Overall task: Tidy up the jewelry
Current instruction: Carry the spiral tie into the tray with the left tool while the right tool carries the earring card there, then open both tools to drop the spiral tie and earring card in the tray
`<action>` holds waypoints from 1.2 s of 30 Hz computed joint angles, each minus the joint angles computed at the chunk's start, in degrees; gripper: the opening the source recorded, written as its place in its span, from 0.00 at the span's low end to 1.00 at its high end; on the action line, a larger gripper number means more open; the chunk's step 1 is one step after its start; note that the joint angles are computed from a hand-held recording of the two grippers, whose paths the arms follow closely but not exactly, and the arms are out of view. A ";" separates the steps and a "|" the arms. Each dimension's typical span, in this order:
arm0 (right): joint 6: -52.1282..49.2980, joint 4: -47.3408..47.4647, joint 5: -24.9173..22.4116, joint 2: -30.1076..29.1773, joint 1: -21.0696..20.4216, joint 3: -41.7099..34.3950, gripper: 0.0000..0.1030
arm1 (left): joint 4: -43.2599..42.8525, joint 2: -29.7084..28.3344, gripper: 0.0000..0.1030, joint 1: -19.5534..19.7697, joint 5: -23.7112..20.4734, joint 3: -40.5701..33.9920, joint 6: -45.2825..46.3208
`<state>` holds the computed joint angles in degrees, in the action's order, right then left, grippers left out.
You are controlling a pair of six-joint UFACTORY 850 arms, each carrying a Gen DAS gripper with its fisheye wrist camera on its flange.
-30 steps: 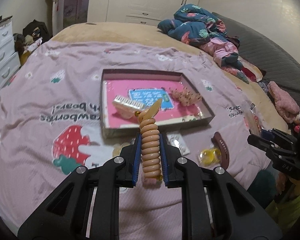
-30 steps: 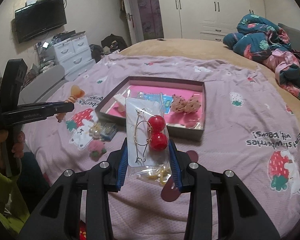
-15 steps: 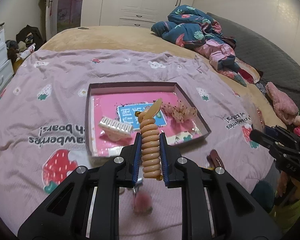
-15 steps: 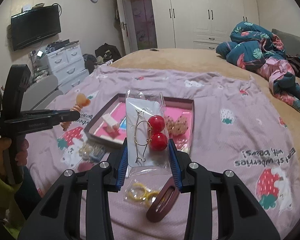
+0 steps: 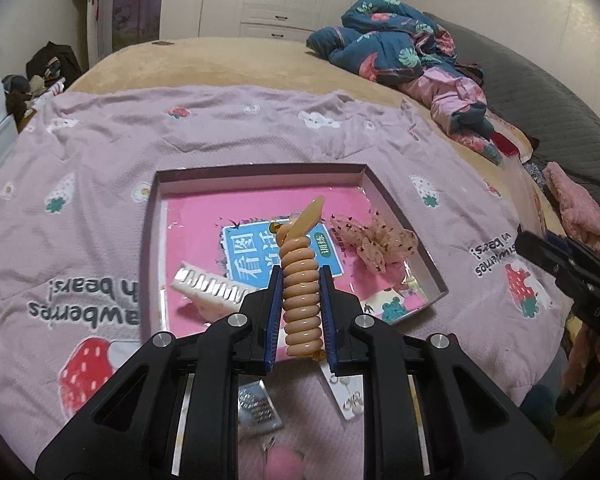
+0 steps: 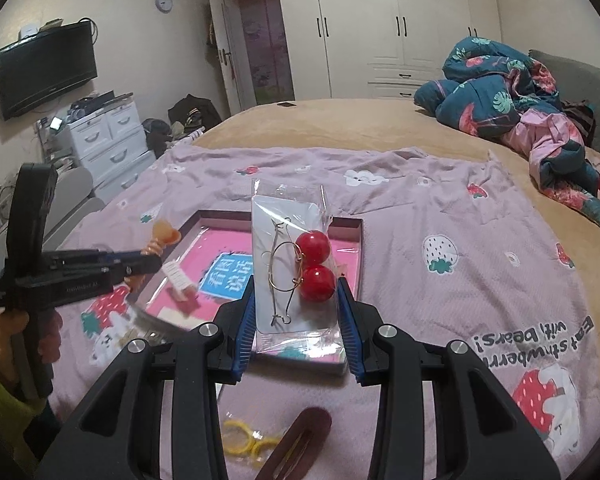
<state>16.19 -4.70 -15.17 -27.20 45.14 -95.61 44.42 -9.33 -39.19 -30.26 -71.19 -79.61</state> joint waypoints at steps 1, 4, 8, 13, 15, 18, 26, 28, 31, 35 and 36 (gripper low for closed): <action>-0.15 0.17 -0.22 -0.67 -0.15 -0.79 0.35 | -0.62 -0.55 0.10 0.23 0.14 -0.38 0.71; -2.75 2.87 -1.35 -3.09 -0.60 -3.72 0.35 | -3.70 -2.47 0.10 1.14 1.17 -1.72 3.82; -5.12 5.54 -2.80 -6.17 -1.02 -7.08 0.35 | -5.97 -4.83 0.10 1.95 2.15 -3.33 6.62; -7.39 8.29 -5.58 -9.83 -1.40 -10.81 0.35 | -10.44 -8.02 0.10 2.71 2.51 -5.61 11.81; -8.06 9.10 -6.73 -11.21 -1.49 -12.02 0.35 | -11.98 -9.01 0.10 2.78 2.37 -6.29 13.75; -8.13 9.36 -8.94 -13.64 -1.56 -14.29 0.35 | -14.33 -10.50 0.10 3.11 2.11 -7.18 16.33; -9.06 11.21 -12.89 -18.47 -1.42 -18.93 0.36 | -13.63 -10.41 0.21 3.03 1.75 -6.20 15.34; -8.52 10.43 -13.72 -19.20 -1.17 -19.82 0.38 | -12.47 -9.77 0.24 2.81 1.27 -5.62 14.47; -7.47 10.13 -14.09 -19.62 -1.03 -20.21 0.40 | -11.33 -8.76 0.29 2.53 0.66 -4.74 13.28; -7.05 10.79 -12.38 -17.99 -1.03 -17.76 0.54 | -10.24 -7.50 0.35 2.27 0.47 -3.66 11.51; -7.00 10.74 -12.04 -17.54 -1.00 -17.17 0.55 | -10.16 -7.15 0.36 2.24 0.51 -3.37 11.13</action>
